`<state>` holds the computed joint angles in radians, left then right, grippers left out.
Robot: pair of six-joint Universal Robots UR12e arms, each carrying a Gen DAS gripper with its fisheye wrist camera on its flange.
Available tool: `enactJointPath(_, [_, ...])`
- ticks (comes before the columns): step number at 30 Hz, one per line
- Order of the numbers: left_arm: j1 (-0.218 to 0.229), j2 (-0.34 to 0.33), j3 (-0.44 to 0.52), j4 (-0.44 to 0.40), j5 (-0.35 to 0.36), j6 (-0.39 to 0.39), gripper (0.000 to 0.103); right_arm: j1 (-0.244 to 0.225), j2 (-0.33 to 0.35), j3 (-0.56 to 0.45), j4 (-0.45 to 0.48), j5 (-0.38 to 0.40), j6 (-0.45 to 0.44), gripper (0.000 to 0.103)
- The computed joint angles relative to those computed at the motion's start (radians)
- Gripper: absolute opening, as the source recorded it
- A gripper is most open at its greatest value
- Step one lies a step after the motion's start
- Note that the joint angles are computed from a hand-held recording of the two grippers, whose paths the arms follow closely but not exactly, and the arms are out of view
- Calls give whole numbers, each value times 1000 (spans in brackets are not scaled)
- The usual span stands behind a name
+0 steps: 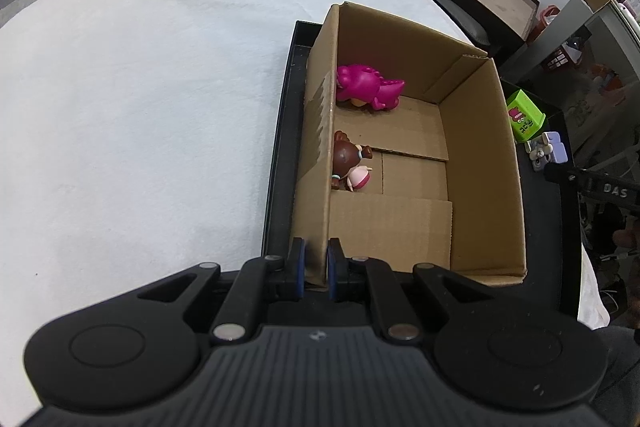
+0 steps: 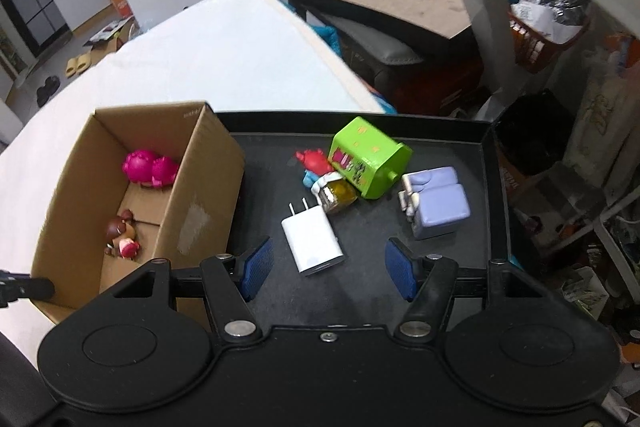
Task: Organize rigid objects
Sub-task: 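Move the right tool to the white charger plug and close on it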
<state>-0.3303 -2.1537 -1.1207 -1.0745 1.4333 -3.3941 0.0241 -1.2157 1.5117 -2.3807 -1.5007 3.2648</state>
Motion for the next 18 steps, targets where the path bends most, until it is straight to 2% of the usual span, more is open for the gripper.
enactJointPath(12, [-1, -4, 7, -9, 5, -4, 10, 7, 43, -22, 37, 12, -66, 60])
enactJointPath(18, [-1, -4, 6, -8, 5, -4, 10, 14, 71, -48, 55, -8, -105, 60])
